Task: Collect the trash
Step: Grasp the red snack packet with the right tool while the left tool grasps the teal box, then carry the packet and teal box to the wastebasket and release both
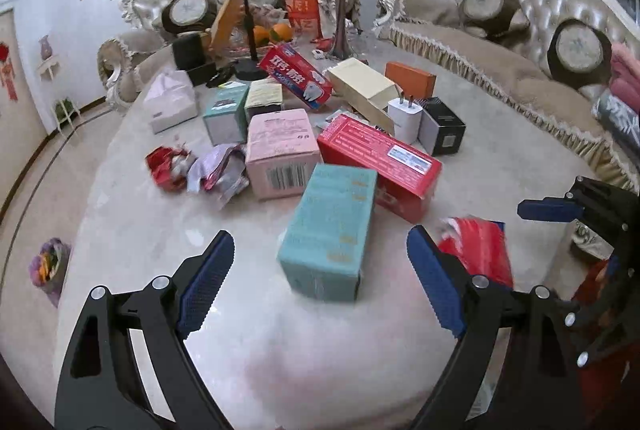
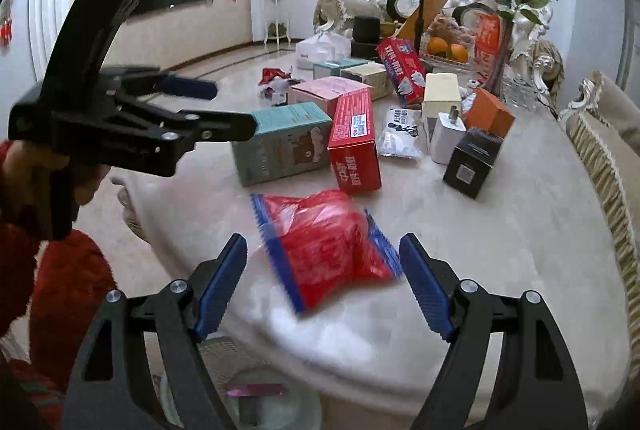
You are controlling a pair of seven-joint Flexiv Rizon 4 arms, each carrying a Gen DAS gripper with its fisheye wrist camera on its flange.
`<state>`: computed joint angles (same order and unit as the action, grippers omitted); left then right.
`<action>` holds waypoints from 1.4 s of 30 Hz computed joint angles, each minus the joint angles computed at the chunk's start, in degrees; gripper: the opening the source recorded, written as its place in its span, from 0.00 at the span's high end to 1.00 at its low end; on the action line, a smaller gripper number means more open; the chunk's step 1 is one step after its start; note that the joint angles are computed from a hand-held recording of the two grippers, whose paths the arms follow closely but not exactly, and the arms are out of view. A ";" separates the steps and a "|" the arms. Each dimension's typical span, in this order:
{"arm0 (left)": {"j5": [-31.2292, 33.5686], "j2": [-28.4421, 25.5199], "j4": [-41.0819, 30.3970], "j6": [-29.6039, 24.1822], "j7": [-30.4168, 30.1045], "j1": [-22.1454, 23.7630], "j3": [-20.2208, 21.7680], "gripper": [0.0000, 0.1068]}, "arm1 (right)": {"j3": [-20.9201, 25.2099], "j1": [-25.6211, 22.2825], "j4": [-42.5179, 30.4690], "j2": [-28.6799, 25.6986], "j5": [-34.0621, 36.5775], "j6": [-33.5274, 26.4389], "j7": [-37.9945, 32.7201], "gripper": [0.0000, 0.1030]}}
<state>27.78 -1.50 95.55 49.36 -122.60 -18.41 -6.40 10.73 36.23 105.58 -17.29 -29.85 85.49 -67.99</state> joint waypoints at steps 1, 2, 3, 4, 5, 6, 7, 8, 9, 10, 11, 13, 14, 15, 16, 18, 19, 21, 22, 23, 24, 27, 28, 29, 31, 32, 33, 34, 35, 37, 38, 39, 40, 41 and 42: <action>-0.78 -0.84 -0.69 -0.27 1.36 0.38 0.06 0.20 | 0.62 -0.40 -0.49 -0.25 0.49 -0.60 -0.70 0.28; -1.75 -1.81 -1.24 -0.53 2.57 0.61 0.13 0.20 | 0.82 -0.49 -1.35 -0.97 0.78 -1.27 -1.13 0.28; -2.45 -2.73 -1.95 -1.47 3.35 0.66 0.22 0.20 | 1.34 -0.76 -2.08 -1.52 1.40 -1.80 -1.80 0.28; -2.74 -3.53 -2.60 -2.33 3.85 0.58 0.37 0.20 | 1.92 -1.03 -2.73 -1.86 2.17 -2.27 -2.43 0.28; -2.78 -4.22 -2.98 -2.55 4.23 0.50 0.66 0.20 | 2.24 -1.13 -2.69 -1.65 2.77 -2.50 -2.73 0.28; -2.59 -4.84 -3.57 -3.04 4.30 0.30 0.92 0.20 | 2.40 -1.19 -3.20 -1.97 3.30 -2.80 -3.03 0.28; -2.51 -5.02 -3.68 -3.34 4.28 0.02 1.20 0.20 | 2.39 -1.14 -3.51 -2.19 3.67 -2.89 -3.21 0.28; -2.30 -5.60 -4.23 -3.99 4.30 -0.18 1.40 0.20 | 2.30 -0.99 -3.64 -2.19 3.85 -3.03 -3.29 0.28; -1.82 -5.84 -4.50 -4.36 4.04 -0.47 1.67 0.20 | 2.43 -1.00 -4.02 -2.40 4.14 -3.56 -3.65 0.28; -1.15 -6.03 -4.73 -4.53 3.55 -0.77 1.93 0.20 | 2.30 -0.83 -4.42 -2.64 4.21 -4.05 -3.79 0.28; -1.04 -6.05 -4.68 -4.35 3.38 -0.89 2.17 0.20 | 2.23 -0.72 -4.70 -2.86 4.27 -4.54 -4.03 0.28; -1.81 -6.19 -4.40 -3.64 3.18 -0.83 2.51 0.22 | 1.07 0.14 -4.67 -3.03 3.30 -4.70 -3.55 0.29; -2.38 -6.26 -4.25 -3.27 3.26 -0.77 2.60 0.31 | 0.04 0.84 -4.40 -2.97 2.26 -4.64 -2.80 0.29; -3.87 -6.26 -3.70 -2.63 3.70 -0.50 2.67 0.40 | -0.37 1.15 -4.27 -2.94 1.67 -4.95 -2.36 0.34; -4.99 -6.30 -3.41 -2.60 3.76 -0.35 2.74 0.55 | -1.72 2.07 -3.85 -2.65 0.17 -5.18 -0.88 0.40; -4.96 -6.11 -2.97 -1.74 2.78 -0.37 3.05 0.55 | -0.67 1.32 -4.46 -2.85 0.74 -5.79 -0.90 0.53; -4.07 -5.89 -2.95 -2.06 1.47 -0.64 3.21 0.55 | -0.40 1.19 -4.32 -2.47 0.89 -6.16 -0.67 0.55; -3.44 -5.23 -2.25 -1.77 -0.09 -0.74 3.37 0.55 | -1.02 1.58 -3.46 -1.70 -0.10 -5.85 0.95 0.55; -4.10 -4.40 -1.00 -0.34 -0.63 -0.54 3.46 0.55 | -0.37 1.07 -3.39 -1.64 0.48 -5.67 0.85 0.56; -4.61 -3.63 -0.11 0.57 -1.00 -0.35 3.43 0.55 | 0.10 0.63 -2.92 -1.14 1.19 -5.00 1.21 0.56; -4.47 -2.57 0.79 1.24 -1.95 -0.30 3.39 0.55 | 0.19 0.41 -2.36 -0.52 1.65 -4.13 2.03 0.55; -3.74 1.98 4.18 3.54 -4.41 -0.20 2.61 0.55 | 5.61 -3.56 -1.85 1.40 8.85 -2.74 -0.87 0.55; -3.67 3.54 5.37 4.20 -4.68 -0.09 2.06 0.55 | 6.68 -4.30 -1.43 2.20 10.59 -2.27 -1.85 0.55; -3.40 6.10 7.29 4.83 -5.22 -0.32 1.35 0.55 | 9.26 -6.08 -0.36 3.79 13.86 -1.83 -4.33 0.55; -3.18 10.36 10.55 4.94 -5.74 -0.62 -0.42 0.55 | 14.20 -9.24 2.32 7.60 21.72 -2.04 -10.13 0.55; -3.86 12.34 12.36 4.84 -5.51 -1.00 -1.24 0.55 | 16.41 -10.47 3.29 9.33 26.35 -2.98 -13.09 0.55; -5.29 14.35 14.51 4.55 -5.42 -1.73 -2.03 0.55 | 17.94 -11.16 3.29 10.37 31.17 -4.52 -16.26 0.55; -7.30 15.87 16.62 4.27 -5.06 -2.63 -2.72 0.55 | 20.76 -12.82 3.53 12.40 39.73 -7.73 -21.21 0.55; -9.53 16.72 18.41 4.12 -4.76 -3.43 -3.32 0.55 | 21.72 -13.40 3.36 13.40 44.70 -10.28 -23.80 0.55; -14.47 17.08 21.79 4.83 -4.70 -4.59 -4.05 0.55 | 21.74 -12.86 5.21 15.04 49.97 -15.95 -24.07 0.55; -18.41 16.27 23.90 5.06 -3.61 -5.81 -4.05 0.55 | 21.12 -11.94 6.39 14.97 49.15 -17.04 -22.31 0.55; -19.90 15.41 25.30 4.74 -4.08 -5.84 -4.79 0.55 | 20.45 -10.85 7.69 14.18 47.91 -18.71 -20.07 0.55; -20.27 14.17 25.84 3.51 -5.33 -5.39 -5.82 0.55 | 19.73 -9.74 8.46 12.82 47.22 -20.00 -18.53 0.55; -21.26 12.15 26.54 2.45 -5.72 -5.41 -6.32 0.55 | 18.91 -8.68 8.90 11.67 46.64 -20.59 -17.55 0.55; -21.44 9.90 27.02 1.70 -6.80 -5.25 -6.74 0.55 | 17.89 -7.48 8.93 9.65 45.81 -22.02 -16.36 0.55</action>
